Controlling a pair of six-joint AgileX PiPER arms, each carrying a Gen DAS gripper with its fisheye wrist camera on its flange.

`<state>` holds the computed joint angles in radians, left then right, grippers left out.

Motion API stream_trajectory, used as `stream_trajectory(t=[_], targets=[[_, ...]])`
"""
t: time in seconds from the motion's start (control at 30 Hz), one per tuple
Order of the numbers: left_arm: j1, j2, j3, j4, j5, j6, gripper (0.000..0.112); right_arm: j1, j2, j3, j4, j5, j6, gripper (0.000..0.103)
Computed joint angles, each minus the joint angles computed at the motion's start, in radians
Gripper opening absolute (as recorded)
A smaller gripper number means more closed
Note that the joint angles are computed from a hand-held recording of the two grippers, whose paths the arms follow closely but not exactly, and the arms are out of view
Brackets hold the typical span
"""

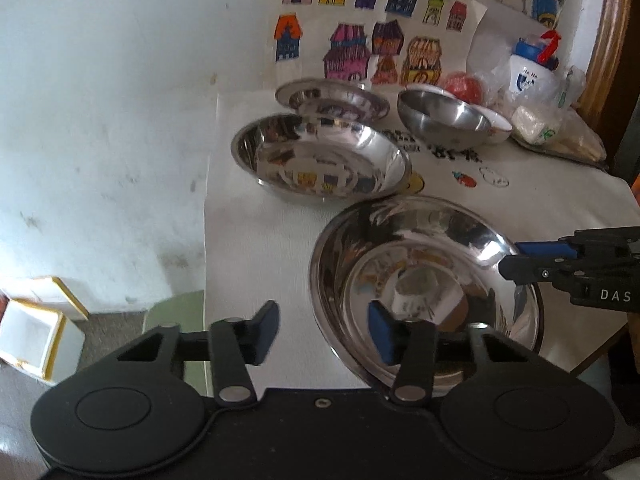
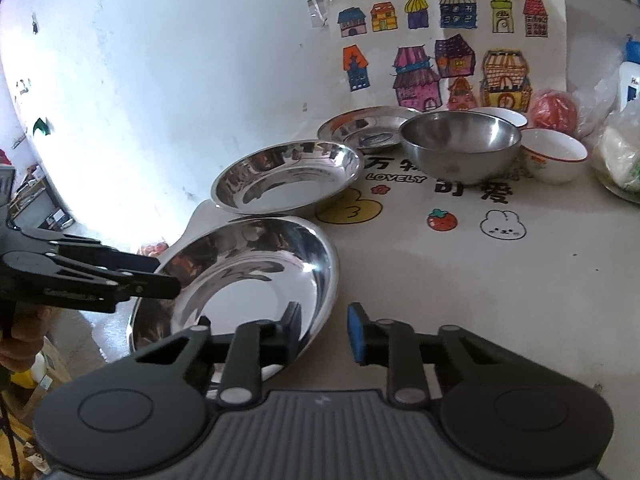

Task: Organize plates and bowls
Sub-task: 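Move the left gripper forward to the rim of the large steel plate, then close the left gripper on the large steel plate's rim, then lift the large steel plate with the left gripper toward the logo plate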

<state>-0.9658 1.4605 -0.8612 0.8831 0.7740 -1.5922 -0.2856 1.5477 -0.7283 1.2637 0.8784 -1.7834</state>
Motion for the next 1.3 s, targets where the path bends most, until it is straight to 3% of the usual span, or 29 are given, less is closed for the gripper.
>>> stream_trajectory(t=[0.07, 0.2, 0.73, 1.03, 1.3], targets=[[0.026, 0.002, -0.005, -0.046, -0.021, 0.036, 0.029, 0.008, -0.002, 0.001, -0.001, -0.004, 0.002, 0.020], [0.045, -0.002, -0.006, -0.078, -0.052, 0.062, 0.017, 0.022, -0.016, 0.014, 0.004, -0.023, -0.004, 0.019], [0.065, -0.011, -0.044, -0.151, -0.036, 0.022, 0.011, -0.010, -0.001, -0.010, -0.033, 0.016, 0.114, 0.016], [0.059, -0.016, -0.055, -0.210, -0.045, 0.047, 0.010, -0.059, -0.013, -0.054, -0.115, 0.079, 0.217, 0.013], [0.047, -0.012, -0.102, -0.189, -0.020, 0.035, 0.010, -0.084, -0.021, -0.089, -0.102, 0.108, 0.242, 0.012]])
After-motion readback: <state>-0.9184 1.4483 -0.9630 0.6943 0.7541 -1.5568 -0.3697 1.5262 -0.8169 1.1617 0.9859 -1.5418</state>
